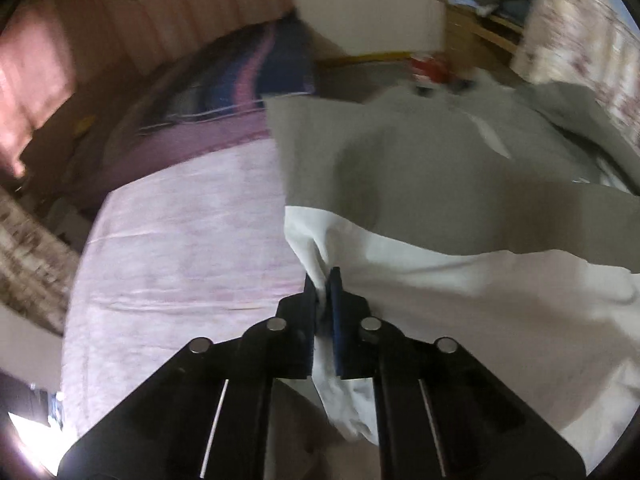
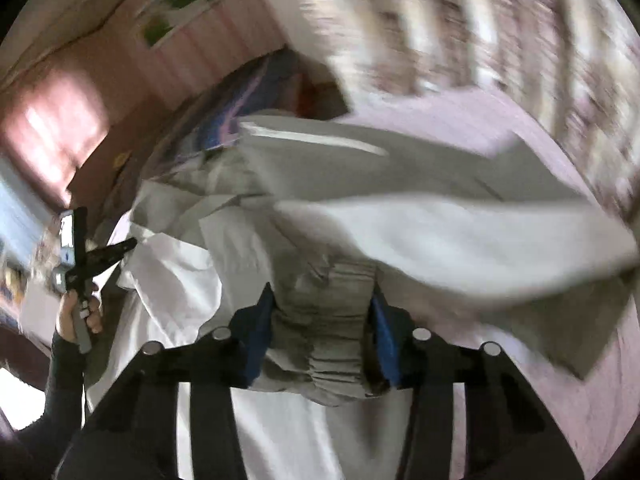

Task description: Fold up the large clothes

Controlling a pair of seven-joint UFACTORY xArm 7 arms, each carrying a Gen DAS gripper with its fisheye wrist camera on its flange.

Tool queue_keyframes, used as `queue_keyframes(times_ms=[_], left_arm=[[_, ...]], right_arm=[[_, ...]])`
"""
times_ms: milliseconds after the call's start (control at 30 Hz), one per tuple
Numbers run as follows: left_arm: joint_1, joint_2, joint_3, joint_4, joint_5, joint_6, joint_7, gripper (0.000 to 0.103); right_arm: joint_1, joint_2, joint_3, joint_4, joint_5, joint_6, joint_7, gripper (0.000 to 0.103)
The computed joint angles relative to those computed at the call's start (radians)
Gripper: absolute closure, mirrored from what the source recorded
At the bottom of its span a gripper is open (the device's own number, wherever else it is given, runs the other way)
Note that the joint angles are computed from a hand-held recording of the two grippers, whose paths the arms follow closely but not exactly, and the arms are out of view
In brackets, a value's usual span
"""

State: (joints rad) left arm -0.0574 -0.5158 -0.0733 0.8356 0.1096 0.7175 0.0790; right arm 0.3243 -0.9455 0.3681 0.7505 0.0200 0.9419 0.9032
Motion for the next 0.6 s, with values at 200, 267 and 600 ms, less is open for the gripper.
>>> queue_keyframes(times_ms=[200, 267, 600], left_arm=[[0.021, 0.018, 0.106, 0.012, -0.104, 0.002, 0.09, 0.1], [0.025, 0.016, 0.113, 0.004, -0.115, -0.008, 0.106, 0.1], [0.145, 0.002, -0.023, -0.065, 0.058, -0.087, -0.008, 0.088]], right_arm=[[-0.074, 0.41, 0.073, 0.255, -0.171, -0.072, -0.116, 0.061], [-0.111, 0.562, 0.132, 0.362, -0.331, 0.045, -0.128, 0.064], [-0.1, 0.476, 0.028, 0.284, -0.736, 0.157, 0.024, 0.052]])
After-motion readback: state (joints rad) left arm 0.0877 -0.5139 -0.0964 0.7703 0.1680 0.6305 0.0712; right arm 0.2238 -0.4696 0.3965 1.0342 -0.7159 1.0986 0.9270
